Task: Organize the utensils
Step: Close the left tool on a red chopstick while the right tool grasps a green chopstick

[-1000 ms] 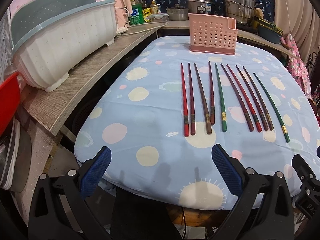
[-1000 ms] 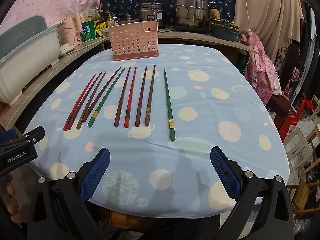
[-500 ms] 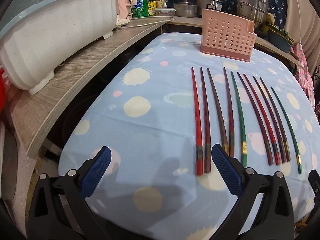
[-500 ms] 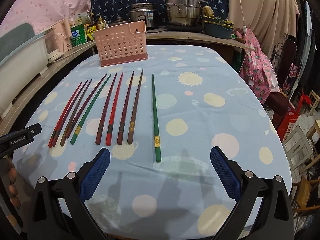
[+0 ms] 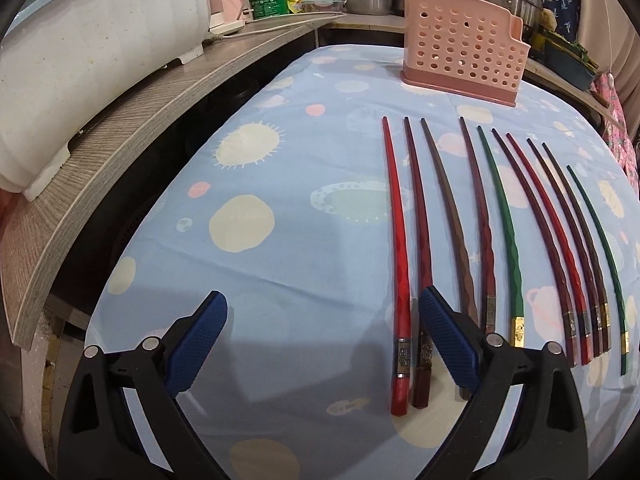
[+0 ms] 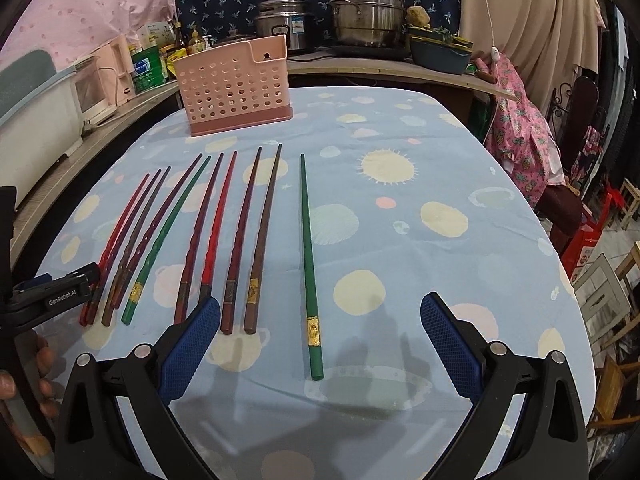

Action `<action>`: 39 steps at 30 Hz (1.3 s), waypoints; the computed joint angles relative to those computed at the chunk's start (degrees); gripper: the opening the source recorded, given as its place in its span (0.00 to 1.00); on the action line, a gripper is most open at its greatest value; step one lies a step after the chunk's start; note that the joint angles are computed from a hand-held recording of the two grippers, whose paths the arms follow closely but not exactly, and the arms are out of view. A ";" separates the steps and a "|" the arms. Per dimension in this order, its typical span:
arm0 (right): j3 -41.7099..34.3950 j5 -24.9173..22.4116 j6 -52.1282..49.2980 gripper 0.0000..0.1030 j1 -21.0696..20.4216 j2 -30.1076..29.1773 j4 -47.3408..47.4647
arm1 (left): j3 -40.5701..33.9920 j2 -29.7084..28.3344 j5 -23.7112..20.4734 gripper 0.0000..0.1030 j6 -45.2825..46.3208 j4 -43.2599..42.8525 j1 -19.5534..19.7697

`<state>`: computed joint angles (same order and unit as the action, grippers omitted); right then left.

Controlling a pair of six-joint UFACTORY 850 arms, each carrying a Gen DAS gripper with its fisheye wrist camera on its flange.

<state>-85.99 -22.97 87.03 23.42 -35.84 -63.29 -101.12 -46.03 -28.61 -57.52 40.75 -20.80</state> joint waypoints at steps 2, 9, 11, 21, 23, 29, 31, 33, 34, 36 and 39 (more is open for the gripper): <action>-0.36 0.00 -0.57 0.93 -0.12 -0.31 0.51 | -0.46 -0.28 -0.43 0.89 0.38 -0.42 0.13; -0.76 -0.03 -1.07 0.93 -0.30 -0.58 0.85 | 0.02 -0.25 -0.51 0.89 1.57 -2.27 0.40; -0.76 0.01 -1.16 0.93 -0.31 -0.57 0.93 | 0.44 0.04 -0.25 0.89 1.58 -2.58 0.45; -1.82 0.88 -1.80 0.93 -1.44 -1.63 1.85 | 1.74 1.00 -0.04 0.85 1.36 -2.72 0.63; -1.55 1.04 -1.26 0.93 -1.44 -1.59 1.50 | 1.73 0.96 0.17 0.84 1.50 -2.98 0.68; -1.41 1.92 -3.35 0.80 -1.73 -1.93 3.59 | 2.05 1.34 1.04 0.77 3.94 -6.03 1.04; -1.48 2.37 -4.41 0.75 -1.89 -2.13 4.75 | 2.82 1.98 1.68 0.69 5.54 -8.20 1.24; -1.43 2.77 -5.15 0.68 -1.98 -2.23 5.44 | 3.75 2.66 2.15 0.65 6.38 -9.14 1.32; -1.43 2.89 -5.72 0.65 -2.01 -2.30 5.91 | 4.25 3.01 2.30 0.62 6.51 -9.27 1.32; -1.49 3.26 -7.17 0.55 -2.08 -2.47 7.32 | 5.38 3.85 2.75 0.57 7.56 -10.31 1.33; -1.39 3.98 -9.14 0.47 -2.16 -2.62 9.23 | 7.22 5.15 3.77 0.48 9.16 -11.80 1.25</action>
<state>-87.38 -18.98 77.90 21.26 -38.46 -54.06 -93.90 -40.88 -24.84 -48.36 28.95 -19.54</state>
